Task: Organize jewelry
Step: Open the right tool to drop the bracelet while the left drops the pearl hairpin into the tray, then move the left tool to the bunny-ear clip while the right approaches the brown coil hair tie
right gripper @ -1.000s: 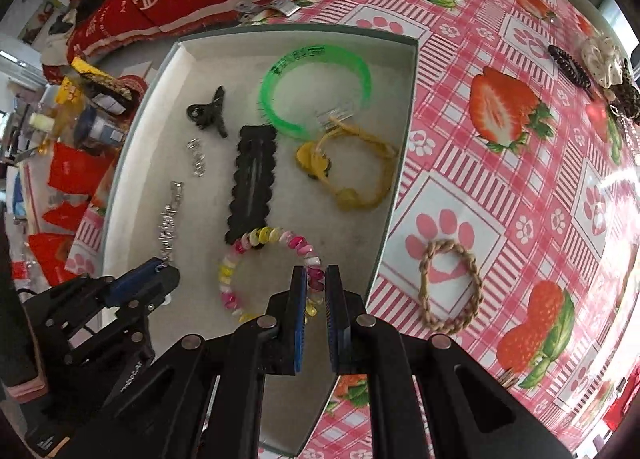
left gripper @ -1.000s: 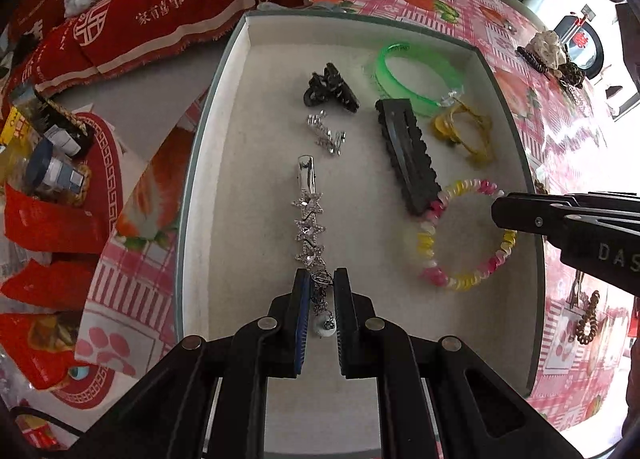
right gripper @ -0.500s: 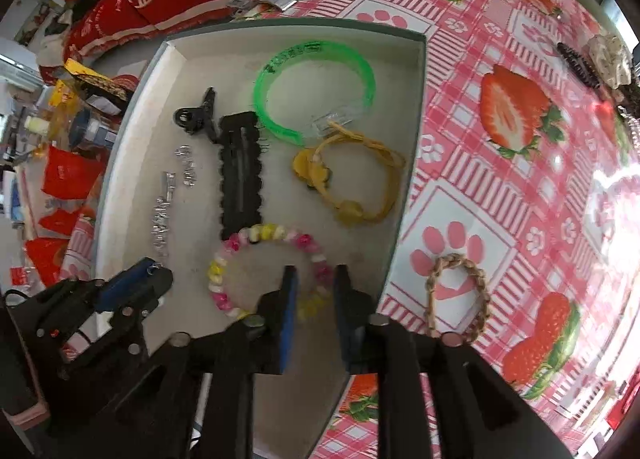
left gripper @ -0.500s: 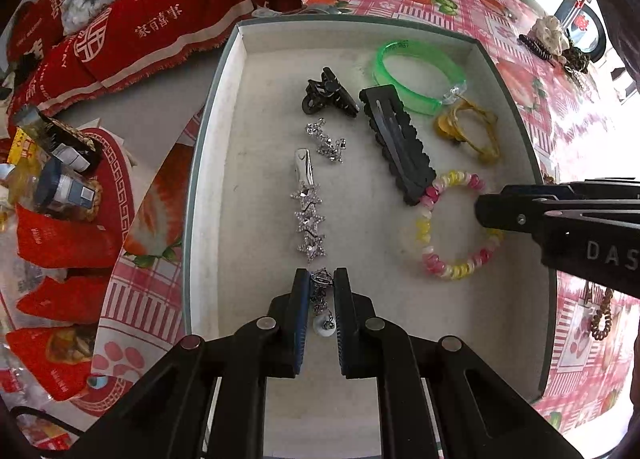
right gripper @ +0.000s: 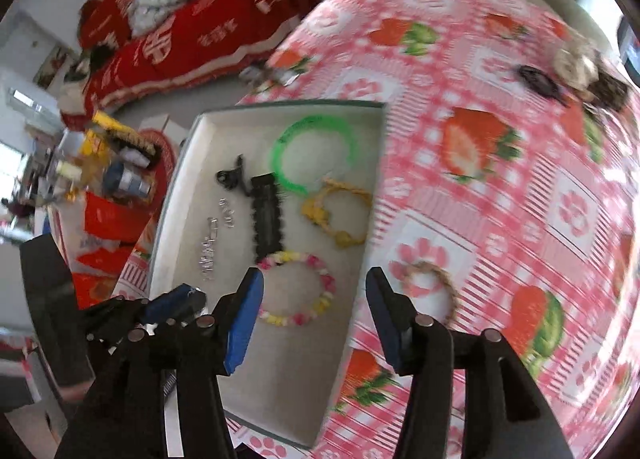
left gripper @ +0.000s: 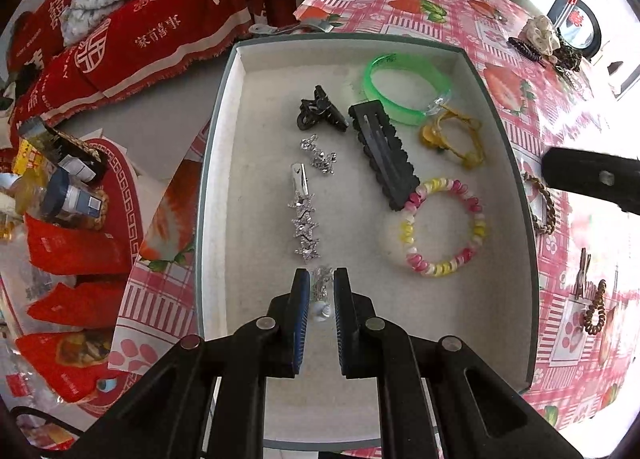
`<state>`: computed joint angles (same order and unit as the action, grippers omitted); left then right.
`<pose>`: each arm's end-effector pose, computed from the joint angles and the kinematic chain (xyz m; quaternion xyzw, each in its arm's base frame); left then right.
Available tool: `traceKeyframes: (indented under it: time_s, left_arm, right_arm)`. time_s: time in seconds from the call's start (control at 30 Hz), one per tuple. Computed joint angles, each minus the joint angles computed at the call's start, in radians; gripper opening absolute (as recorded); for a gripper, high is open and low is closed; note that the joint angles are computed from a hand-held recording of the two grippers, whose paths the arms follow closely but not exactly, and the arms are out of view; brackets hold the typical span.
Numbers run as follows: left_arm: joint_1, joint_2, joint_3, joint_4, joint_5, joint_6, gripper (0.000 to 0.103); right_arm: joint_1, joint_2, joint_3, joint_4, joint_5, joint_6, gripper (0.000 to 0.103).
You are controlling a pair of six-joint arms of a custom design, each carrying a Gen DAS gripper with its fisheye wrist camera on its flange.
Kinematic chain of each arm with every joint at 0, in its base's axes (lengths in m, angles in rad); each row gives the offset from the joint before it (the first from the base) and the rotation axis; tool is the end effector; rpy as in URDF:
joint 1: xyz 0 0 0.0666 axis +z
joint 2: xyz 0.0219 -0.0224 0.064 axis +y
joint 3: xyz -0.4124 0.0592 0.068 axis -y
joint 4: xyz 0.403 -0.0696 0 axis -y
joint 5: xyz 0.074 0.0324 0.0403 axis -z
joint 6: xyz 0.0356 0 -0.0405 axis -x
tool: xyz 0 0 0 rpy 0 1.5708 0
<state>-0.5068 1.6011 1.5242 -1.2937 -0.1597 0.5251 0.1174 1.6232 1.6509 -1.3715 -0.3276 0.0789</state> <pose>0.4622 -0.2506 0.4028 -0.0170 0.9917 0.0199 0.1258 0.5333 0.0740 0.4450 -0.1144 0.9737 0.1641 0.1086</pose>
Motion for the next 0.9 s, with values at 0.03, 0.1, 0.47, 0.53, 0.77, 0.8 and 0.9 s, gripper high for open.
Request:
traceKeyframes:
  time_s: [0.03,0.1,0.47,0.53,0.77,0.8,0.9]
  left_arm:
    - [-0.001,0.002,0.004,-0.003,-0.001,-0.003,0.019]
    - [-0.004,0.008,0.012,-0.007,-0.002,-0.008,0.019]
    - [-0.038,0.029,0.064,-0.034,-0.075,-0.02,0.103]
    - [-0.042,0.039,0.08,-0.044,-0.076,-0.023,0.103]
    - [-0.083,0.076,0.154,-0.06,-0.094,-0.056,0.103]
    - [-0.09,0.083,0.166,-0.06,-0.093,-0.061,0.103]
    - [-0.107,0.105,0.202,-0.056,-0.07,-0.085,0.103]
  right_arm:
    - [-0.021,-0.013,-0.012,0.002,0.007,-0.013,0.06]
    - [-0.054,-0.031,-0.033,0.003,0.021,-0.033,0.06]
    - [-0.219,-0.079,-0.131,-0.023,0.084,-0.052,0.06]
    - [-0.244,-0.086,-0.142,-0.021,0.09,-0.053,0.06]
    - [-0.327,-0.109,-0.177,-0.038,0.114,-0.062,0.067]
    - [-0.336,-0.112,-0.181,-0.039,0.114,-0.061,0.067]
    - [-0.363,-0.127,-0.197,-0.046,0.12,-0.059,0.067]
